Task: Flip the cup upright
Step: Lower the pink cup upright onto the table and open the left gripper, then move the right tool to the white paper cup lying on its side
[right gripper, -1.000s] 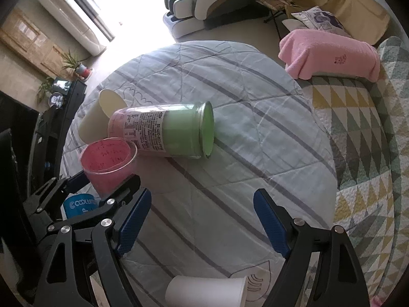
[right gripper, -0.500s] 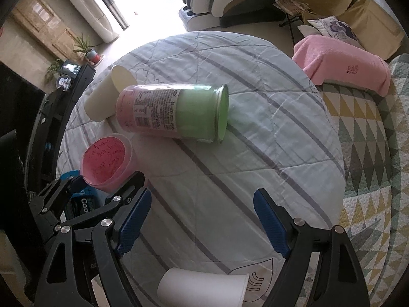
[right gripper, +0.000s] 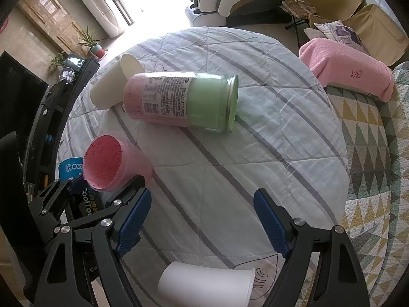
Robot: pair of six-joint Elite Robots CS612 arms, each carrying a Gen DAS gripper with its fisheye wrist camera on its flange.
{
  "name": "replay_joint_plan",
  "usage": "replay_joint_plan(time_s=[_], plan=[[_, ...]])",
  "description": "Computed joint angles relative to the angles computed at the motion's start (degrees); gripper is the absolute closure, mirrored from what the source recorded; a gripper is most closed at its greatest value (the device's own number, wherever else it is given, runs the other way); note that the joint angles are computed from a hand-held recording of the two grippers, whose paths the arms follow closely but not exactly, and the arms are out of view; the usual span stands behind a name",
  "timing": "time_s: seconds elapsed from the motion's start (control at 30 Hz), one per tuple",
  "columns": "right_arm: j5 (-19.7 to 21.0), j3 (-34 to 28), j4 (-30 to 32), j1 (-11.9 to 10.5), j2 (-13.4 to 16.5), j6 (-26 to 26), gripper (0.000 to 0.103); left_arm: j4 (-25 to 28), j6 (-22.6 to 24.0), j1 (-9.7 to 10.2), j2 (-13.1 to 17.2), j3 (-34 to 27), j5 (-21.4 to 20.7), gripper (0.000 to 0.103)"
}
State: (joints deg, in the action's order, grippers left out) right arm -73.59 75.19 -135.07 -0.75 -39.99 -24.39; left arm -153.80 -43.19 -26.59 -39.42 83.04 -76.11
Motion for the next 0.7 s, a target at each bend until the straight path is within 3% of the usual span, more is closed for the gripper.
replay_joint_plan(time_s=[0.2, 0.33, 0.47, 0.6, 0.7], plan=[[0.9, -0.03, 1.11, -0.24, -0.81, 0.12, 0.019, 5.12, 2.21, -0.38, -1.65, -0.41, 0.92, 0.012], [1.97, 0.25, 2.28, -0.47, -1.78, 0.78, 0.019, 10.91, 3.72, -1.11, -3.06, -1.29, 4.04, 0.012], [3.02, 1.38, 3.22, -0.95, -3.34, 1.33, 0.019, 12.77, 6.4, -1.3, -4.68, -1.29, 4.31, 0.011], [3.31, 3.57, 3.21, -2.05, -5.55, 4.73, 0.019, 13.62, 15.23, -1.74, -5.71, -2.14, 1.75, 0.01], [2.77, 5.71, 2.86, -3.3, -7.17, 9.46, 0.02, 13.71, 24.34, -2.18, -6.07, -2.95, -0.75, 0.009]])
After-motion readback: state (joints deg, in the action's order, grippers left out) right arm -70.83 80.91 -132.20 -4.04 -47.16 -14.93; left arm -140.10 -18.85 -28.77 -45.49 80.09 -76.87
